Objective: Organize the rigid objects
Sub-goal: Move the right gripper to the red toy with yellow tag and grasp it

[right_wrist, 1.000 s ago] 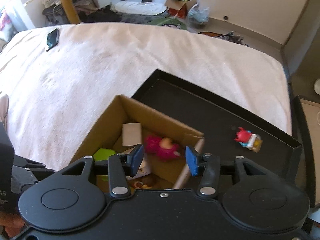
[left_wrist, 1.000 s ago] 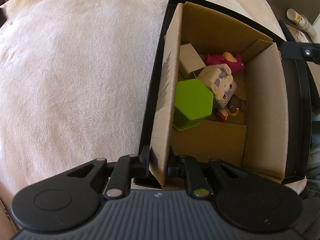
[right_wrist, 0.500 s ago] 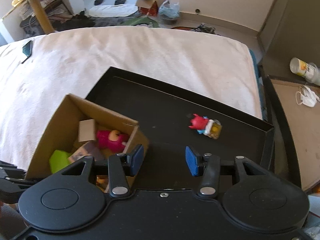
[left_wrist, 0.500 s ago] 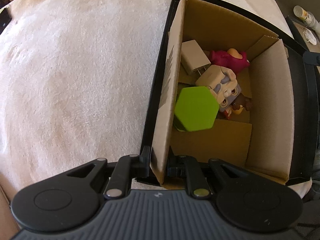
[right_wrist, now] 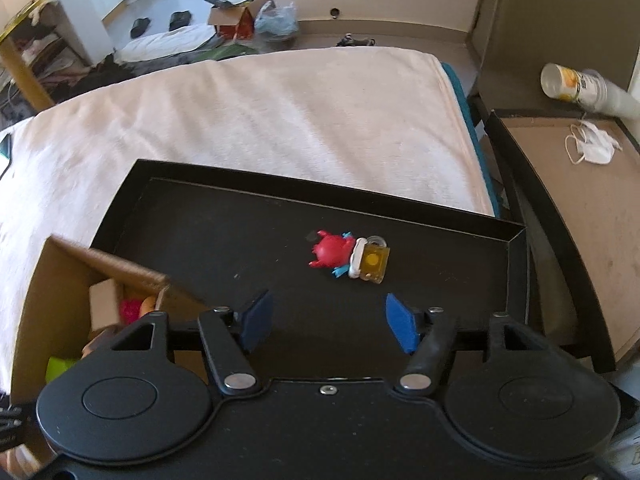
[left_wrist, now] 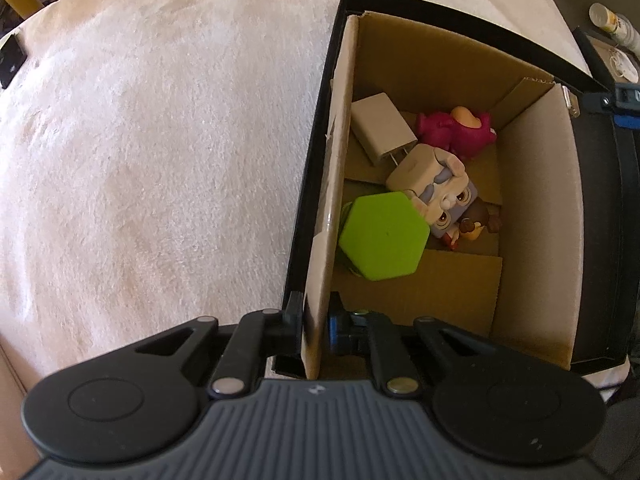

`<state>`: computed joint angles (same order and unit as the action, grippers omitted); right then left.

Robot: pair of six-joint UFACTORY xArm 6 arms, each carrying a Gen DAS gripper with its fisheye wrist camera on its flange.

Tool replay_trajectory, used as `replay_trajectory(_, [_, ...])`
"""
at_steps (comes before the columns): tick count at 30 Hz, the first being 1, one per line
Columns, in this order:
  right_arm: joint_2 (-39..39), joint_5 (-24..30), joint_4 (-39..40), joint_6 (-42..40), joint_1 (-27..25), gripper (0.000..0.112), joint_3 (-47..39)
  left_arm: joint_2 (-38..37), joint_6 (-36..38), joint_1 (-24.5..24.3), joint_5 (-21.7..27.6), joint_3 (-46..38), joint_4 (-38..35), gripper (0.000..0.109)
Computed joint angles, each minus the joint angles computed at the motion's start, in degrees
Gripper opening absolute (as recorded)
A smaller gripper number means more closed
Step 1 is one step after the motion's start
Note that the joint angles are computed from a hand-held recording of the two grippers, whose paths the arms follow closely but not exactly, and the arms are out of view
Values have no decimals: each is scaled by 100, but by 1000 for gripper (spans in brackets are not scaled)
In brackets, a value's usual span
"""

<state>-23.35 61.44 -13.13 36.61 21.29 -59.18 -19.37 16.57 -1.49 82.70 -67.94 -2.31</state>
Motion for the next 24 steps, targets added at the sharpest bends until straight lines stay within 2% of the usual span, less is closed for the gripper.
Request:
replay_trajectory(8, [215,-532,-91,157,-276,72,213,-11,107,10,-24,6,-48,10])
replay_trajectory(20, [720,-793,-406,374,-410,81,223,31,6,13,-27,-31,-41,10])
replay_trajectory(24, [871,-816,-469,357,-390,80,178,-11,57,-14,-78,21,22,10])
